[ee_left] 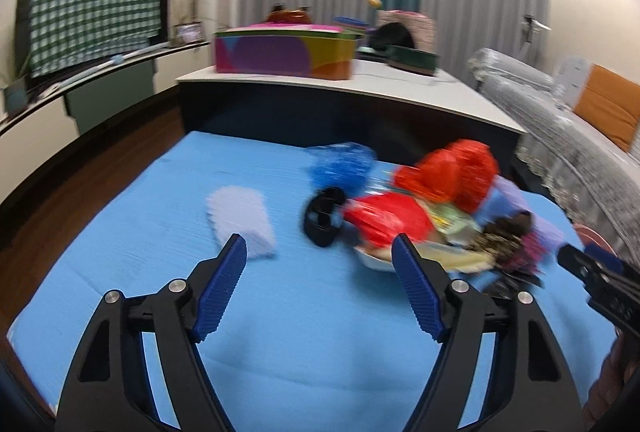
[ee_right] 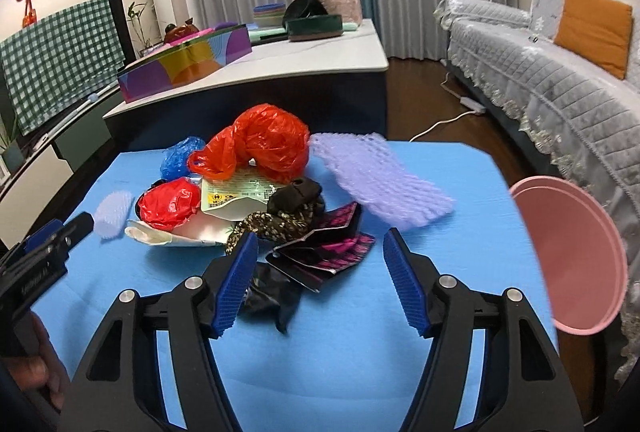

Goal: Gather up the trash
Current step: 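Grasp the white bubble wrap with the left tool while the right tool grasps the pink-black pouch, then carry the pouch to the pink bin and open the right tool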

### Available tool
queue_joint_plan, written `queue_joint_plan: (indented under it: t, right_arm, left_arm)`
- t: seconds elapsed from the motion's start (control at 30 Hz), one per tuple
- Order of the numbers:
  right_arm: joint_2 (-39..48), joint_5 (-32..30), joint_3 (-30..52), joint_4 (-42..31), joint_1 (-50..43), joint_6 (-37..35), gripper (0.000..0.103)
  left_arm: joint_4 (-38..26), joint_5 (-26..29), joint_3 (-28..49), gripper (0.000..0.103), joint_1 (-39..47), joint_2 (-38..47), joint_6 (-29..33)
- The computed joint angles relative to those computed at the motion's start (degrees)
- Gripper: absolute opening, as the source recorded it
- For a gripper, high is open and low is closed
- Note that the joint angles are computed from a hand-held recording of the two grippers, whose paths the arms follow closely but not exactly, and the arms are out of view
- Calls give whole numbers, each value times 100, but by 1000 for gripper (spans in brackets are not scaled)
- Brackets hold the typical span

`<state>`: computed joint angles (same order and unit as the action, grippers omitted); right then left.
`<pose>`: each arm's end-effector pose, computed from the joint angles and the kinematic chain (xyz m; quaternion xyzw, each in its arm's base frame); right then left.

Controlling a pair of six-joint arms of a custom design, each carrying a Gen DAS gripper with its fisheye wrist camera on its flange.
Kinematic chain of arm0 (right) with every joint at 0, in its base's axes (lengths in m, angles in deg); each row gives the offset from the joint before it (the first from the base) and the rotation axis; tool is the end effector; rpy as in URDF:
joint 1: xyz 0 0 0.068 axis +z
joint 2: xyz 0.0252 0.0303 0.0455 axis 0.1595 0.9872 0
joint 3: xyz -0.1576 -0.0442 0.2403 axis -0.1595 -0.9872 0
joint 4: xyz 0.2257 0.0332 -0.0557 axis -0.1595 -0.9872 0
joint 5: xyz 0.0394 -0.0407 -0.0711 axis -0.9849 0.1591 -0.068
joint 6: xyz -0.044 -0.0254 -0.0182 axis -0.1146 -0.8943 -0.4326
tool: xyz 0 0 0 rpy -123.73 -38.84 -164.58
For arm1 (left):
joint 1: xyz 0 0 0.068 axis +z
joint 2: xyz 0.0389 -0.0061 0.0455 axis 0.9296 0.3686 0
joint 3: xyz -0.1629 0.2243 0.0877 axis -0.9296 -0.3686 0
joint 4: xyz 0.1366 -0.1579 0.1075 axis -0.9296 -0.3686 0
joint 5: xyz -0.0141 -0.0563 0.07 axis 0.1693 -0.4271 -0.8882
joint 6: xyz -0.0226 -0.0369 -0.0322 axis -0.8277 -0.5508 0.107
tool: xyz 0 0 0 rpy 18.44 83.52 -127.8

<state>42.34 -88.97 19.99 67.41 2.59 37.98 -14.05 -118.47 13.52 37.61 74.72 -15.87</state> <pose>0.3318 -0.0233 0.1870 -0.1182 0.8857 0.1324 0.4291 0.2617 -0.1280 0.2001 -0.2022 0.8574 0.0761 0.4672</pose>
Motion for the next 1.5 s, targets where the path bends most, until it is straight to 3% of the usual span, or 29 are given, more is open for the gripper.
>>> queue_joint_plan:
  t: [0.27, 0.47, 0.53, 0.7, 0.77, 0.87, 1.5]
  right_arm:
    - [693, 10, 682, -399, 161, 297, 63]
    - [1014, -67, 1039, -820, 124, 297, 30]
    - [1040, -85, 1078, -912, 118, 235, 14]
    - [948, -178, 1026, -994, 106, 112, 2]
    - [858, -183, 953, -921, 108, 80, 1]
    - [696, -165, 834, -825, 103, 28, 1]
    - [-999, -450, -209, -712, -535, -349, 1]
  left_arm:
    - [64, 359, 136, 73, 1063, 335, 169]
    - [109, 880, 294, 72, 1599, 695, 169]
    - [109, 1063, 343, 67, 1729, 800, 146]
    - [103, 1382, 346, 26, 1813, 837, 176]
    - [164, 1399, 348, 19, 1776, 812, 260]
    - [193, 1242, 340, 15, 1637, 691, 367]
    - [303, 675, -116, 14, 278, -439, 579]
